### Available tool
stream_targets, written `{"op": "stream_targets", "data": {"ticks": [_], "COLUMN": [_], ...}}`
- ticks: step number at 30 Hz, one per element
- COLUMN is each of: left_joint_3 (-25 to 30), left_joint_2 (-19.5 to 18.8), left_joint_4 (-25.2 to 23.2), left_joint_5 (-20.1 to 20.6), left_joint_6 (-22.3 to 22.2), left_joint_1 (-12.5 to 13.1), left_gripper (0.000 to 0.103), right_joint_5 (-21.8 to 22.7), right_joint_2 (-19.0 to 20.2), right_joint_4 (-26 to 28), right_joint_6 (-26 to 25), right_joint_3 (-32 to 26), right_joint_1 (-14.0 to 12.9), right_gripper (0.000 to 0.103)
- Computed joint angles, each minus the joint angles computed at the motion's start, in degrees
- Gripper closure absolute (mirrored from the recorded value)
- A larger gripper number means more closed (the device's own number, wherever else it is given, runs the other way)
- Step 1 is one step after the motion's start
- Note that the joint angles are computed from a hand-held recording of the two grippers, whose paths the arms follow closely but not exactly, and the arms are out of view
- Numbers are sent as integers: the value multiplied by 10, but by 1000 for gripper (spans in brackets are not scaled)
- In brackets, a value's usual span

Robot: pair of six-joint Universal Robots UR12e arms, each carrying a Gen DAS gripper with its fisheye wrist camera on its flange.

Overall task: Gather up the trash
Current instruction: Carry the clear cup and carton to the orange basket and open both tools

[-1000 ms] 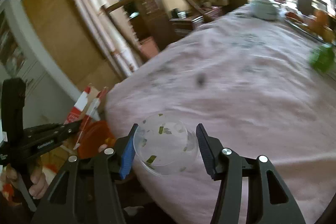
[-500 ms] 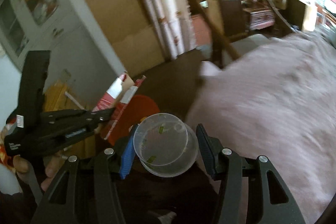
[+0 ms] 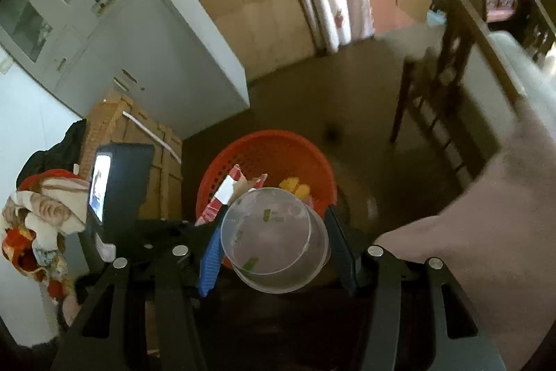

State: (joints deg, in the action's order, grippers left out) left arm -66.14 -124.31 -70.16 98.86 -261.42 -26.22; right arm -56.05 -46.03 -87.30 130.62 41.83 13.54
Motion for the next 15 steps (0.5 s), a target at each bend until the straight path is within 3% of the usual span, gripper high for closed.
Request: {"op": "stream_targets", "data": {"ticks": [5,10,14,15], "left_joint_3": [-29,-35,-30,-21], "left_joint_2": [3,6,6,2], "left_joint_4": [-1,-5,2,-6], "left_joint_5": [-27,-19,-2,4], "left_joint_6": [-25,-21,-19,-18], "left_joint_1": [10,11,10,9], "left_gripper": [92,85,57,54], "right_joint_5": [-9,-6,16,20], "right_joint_2": [19,39,44,43], "right_joint_4": [14,55,65,66], "right_joint_6": [10,24,29,31], "right_joint_3": [-9,-35,-46,-47], "right_joint_1": [16,22,13,11], "right_gripper": [48,47,43,43]}}
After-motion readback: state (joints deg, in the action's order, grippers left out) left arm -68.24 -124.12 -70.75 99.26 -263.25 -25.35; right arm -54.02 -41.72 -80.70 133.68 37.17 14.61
